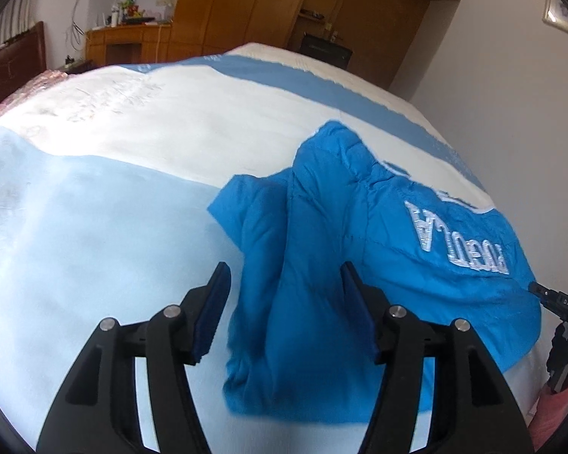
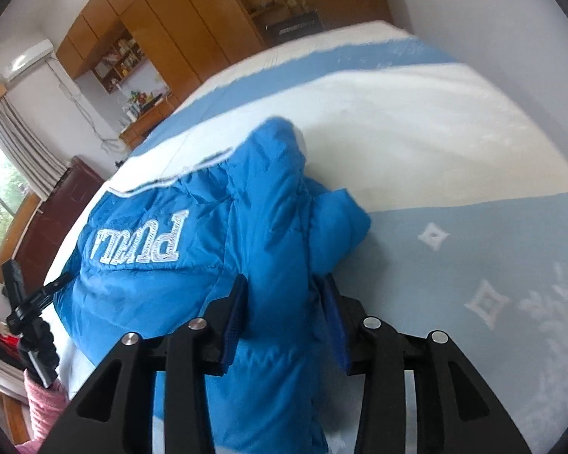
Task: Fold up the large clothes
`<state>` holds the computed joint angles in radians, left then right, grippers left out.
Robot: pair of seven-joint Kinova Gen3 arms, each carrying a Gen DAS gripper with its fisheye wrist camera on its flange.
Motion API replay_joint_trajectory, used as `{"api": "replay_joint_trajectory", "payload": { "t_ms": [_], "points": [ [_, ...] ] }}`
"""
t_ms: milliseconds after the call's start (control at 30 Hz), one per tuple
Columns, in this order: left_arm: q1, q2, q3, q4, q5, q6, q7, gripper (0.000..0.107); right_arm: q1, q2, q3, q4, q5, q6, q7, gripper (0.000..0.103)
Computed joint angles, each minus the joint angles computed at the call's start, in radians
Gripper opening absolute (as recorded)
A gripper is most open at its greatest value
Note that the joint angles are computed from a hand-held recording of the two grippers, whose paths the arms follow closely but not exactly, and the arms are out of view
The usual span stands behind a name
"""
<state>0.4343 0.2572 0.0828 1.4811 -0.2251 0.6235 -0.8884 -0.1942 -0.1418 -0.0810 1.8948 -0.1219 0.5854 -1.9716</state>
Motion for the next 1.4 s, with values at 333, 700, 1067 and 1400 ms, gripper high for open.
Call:
{"api": "replay_joint_trajectory", "payload": {
  "t_ms": [333,700,1067,1400],
  "points": [
    [0.323,-0.07,-0.158,0.002,-0.362,0.104,0.362,0.059,0.112,-0.095,-0.302,0.06,0.393,-0.103,-0.402,0.016],
    [0.307,0.046,-0.02,-0.107,-0.387,0.154,0.305,0.06,-0.002,0.016,-0.332,0.043,0.597,-0.098,-0.596,0.011],
    [0.329,0.09,-0.021,-0.143,-0.398,0.201,0.333,0.06,-0.172,0.102,-0.218,0.035,0.65,-0.037,-0.626,0.008],
    [0.386,0.084,-0.028,-0.163,-0.463,0.308,0.378,0.063,-0.222,0.093,-0.157,0.049,0.639,-0.052,-0.612,0.008]
  ]
}}
